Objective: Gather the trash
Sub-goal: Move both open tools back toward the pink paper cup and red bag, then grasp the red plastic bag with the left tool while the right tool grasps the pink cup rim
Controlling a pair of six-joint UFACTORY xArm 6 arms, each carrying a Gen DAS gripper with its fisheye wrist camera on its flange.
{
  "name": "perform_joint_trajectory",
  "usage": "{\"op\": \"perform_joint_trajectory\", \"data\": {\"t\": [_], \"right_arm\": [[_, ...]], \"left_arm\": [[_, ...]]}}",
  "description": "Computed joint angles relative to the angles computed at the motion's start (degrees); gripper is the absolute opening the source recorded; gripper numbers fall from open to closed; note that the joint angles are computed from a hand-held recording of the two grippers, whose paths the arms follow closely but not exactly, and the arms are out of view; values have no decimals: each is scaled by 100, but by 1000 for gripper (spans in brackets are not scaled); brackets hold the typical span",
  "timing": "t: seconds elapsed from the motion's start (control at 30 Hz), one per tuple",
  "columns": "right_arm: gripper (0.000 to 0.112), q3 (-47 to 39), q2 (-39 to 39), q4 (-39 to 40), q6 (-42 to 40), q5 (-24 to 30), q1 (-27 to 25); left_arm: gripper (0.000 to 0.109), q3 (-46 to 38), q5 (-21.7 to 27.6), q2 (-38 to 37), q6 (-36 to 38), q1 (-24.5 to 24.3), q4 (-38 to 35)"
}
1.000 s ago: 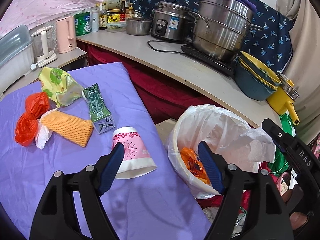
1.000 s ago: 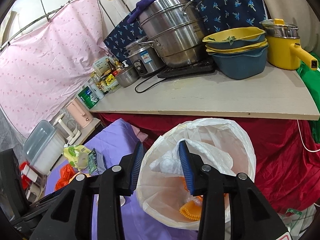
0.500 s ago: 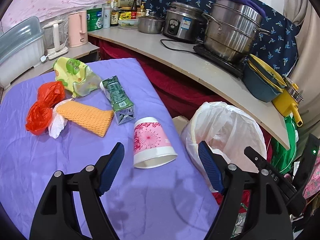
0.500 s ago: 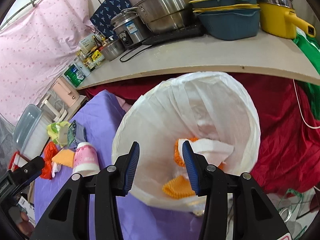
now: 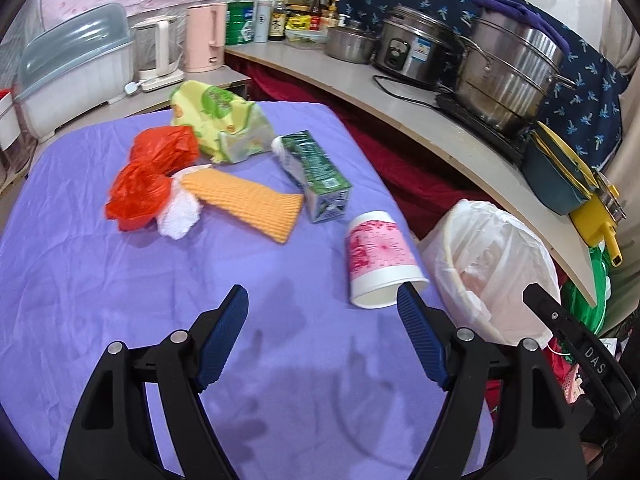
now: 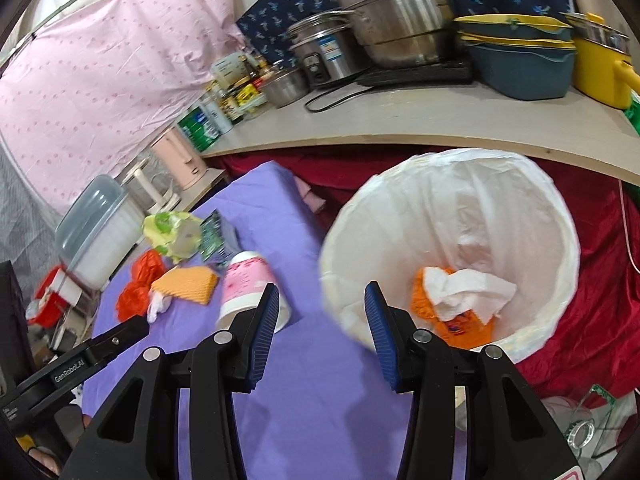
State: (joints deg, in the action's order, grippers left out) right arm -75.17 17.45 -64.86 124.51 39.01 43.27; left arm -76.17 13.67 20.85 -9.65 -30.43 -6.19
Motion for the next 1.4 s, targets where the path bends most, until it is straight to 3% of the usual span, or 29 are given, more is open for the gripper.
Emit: {"op": "perform_joint_trajectory", "data": {"t": [0.37, 0.8, 1.03, 1.17, 1.4], "right_arm": [[44, -1375, 1211, 686, -907, -512, 27], [44, -2858, 2423, 1561, -1923, -639, -39], [44, -3339, 2780, 1845, -2212, -592, -97], [44, -3543, 2945, 1952, -2262, -582, -141], [43, -4019, 3248, 2114, -2464, -457, -203]], "left_arm": [[73, 507, -137, -274, -318, 515, 337], [73, 438, -66, -68, -513, 1027, 366], [74, -22, 49, 305, -678, 1290, 526], [84, -385, 57, 566, -731, 1380, 598], [84, -1439, 371, 1263, -643, 1468, 482]]}}
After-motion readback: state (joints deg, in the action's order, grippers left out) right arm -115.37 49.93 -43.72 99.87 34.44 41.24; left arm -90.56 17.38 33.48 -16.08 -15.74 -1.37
